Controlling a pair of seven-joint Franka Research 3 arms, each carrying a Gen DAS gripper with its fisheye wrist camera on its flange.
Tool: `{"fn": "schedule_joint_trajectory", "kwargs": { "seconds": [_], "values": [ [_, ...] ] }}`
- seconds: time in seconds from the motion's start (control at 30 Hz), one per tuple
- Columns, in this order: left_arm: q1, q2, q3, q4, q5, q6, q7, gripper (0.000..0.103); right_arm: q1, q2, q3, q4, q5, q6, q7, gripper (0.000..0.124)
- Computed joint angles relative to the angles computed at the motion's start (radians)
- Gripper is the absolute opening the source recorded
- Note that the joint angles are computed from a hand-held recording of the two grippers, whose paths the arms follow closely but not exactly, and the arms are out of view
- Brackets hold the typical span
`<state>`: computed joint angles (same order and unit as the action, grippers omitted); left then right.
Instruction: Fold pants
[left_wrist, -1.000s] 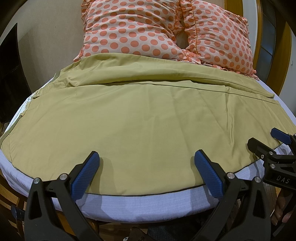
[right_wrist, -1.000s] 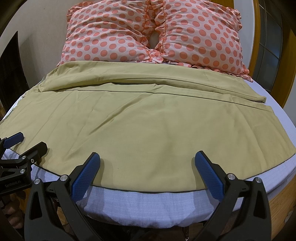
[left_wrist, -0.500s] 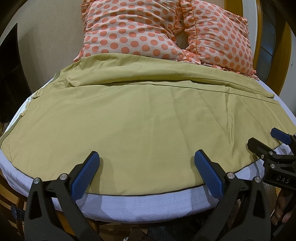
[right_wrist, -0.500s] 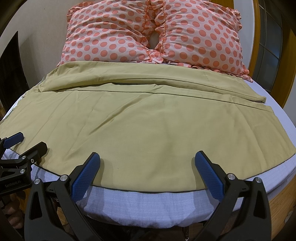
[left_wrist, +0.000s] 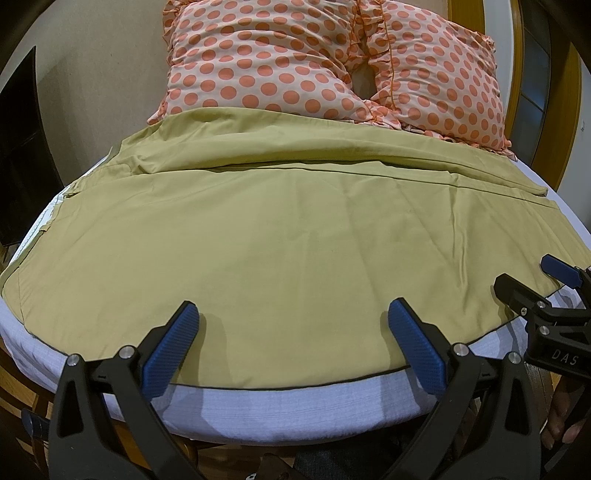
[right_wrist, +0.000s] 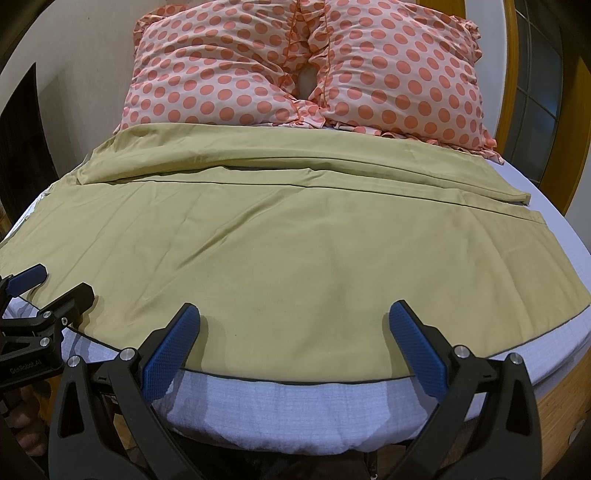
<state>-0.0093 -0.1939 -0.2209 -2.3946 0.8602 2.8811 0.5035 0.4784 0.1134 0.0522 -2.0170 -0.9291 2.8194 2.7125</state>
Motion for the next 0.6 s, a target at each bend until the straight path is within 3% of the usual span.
{"fn": "schedule_joint_trajectory", "kwargs": {
  "seconds": [0.6],
  "values": [
    [0.001, -0.001, 0.000, 0.000, 0.007, 0.001, -0.006, 0.101, 0.004, 0.004, -0.004, 0.001, -0.014, 0.003, 0.014, 0.102]
  ]
}}
